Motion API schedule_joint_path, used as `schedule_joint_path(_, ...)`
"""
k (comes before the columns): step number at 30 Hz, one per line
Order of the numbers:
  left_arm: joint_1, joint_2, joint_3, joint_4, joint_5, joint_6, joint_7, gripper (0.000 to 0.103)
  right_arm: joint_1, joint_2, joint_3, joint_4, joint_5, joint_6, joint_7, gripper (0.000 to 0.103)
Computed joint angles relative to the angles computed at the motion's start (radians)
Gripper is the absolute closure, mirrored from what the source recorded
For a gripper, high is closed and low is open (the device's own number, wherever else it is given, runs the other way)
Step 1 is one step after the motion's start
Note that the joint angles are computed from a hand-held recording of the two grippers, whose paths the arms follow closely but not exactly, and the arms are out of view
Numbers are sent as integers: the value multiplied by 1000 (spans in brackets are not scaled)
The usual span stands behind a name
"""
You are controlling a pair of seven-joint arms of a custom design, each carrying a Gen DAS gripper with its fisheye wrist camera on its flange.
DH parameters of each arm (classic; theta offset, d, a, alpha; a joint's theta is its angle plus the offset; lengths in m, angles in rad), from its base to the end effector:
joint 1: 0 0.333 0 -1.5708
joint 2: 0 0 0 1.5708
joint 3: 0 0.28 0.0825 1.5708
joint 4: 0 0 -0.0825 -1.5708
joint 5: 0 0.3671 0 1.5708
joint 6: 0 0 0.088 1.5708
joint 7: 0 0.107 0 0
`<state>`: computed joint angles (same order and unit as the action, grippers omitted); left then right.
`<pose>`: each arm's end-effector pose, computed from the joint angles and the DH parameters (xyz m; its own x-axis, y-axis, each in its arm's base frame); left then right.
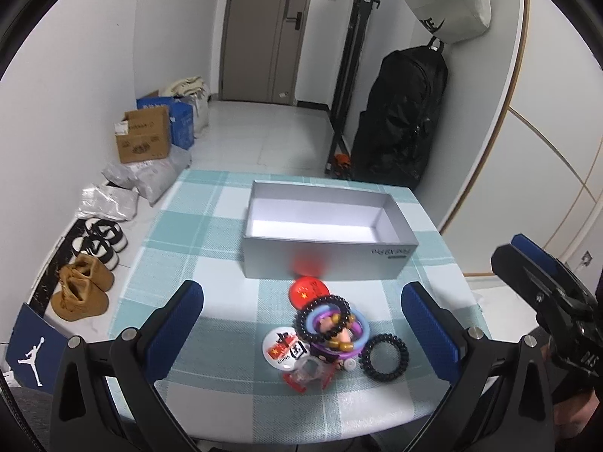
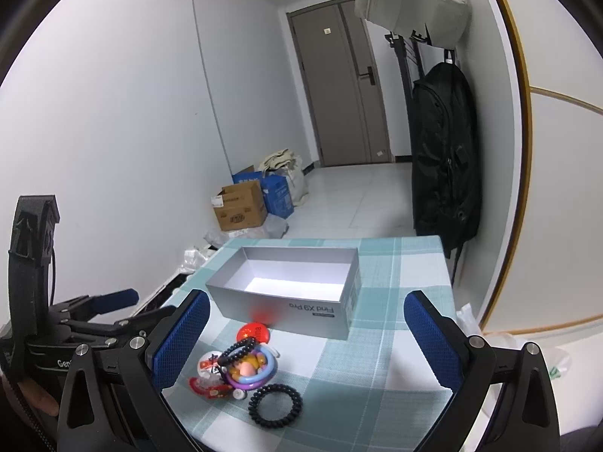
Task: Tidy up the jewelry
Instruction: 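Lower the left gripper onto the clear red-based trinket and close it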
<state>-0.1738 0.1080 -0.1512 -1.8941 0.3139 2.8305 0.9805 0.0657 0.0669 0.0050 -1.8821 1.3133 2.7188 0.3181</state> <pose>0.5810 -0.2087 0.5152 -0.0583 -0.9838 0.1694 -0.6790 -0.0853 -0.7292 0.6013 0.0073 0.5072 0.3959 -0.8915 -0.2203 -0.4864 -0.0001 -0.8737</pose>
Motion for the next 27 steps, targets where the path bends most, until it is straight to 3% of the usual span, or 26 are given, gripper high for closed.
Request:
schedule_joint_path(5, 32, -7, -38, -22, -233, -14, 192, 1, -3, 18, 0, 15, -41, -3, 41, 0)
schedule_joint_path(10, 46, -5, -58, -18, -432, -94, 358, 1, -15, 40, 5, 38, -71, -16, 99, 0)
schedule_joint_path(18, 35, 6, -56, -7, -507, -233, 492, 3, -31, 78, 20, 72, -137, -17, 168, 0)
schedule_joint_path(23, 30, 31, -50, 29, -501, -298, 496, 25, -43, 103, 30, 96, -182, -34, 215, 0)
schedule_joint_path(27, 36, 39, -51, 38, -528, -301, 514, 33, -54, 113, 39, 108, -186, -46, 219, 0)
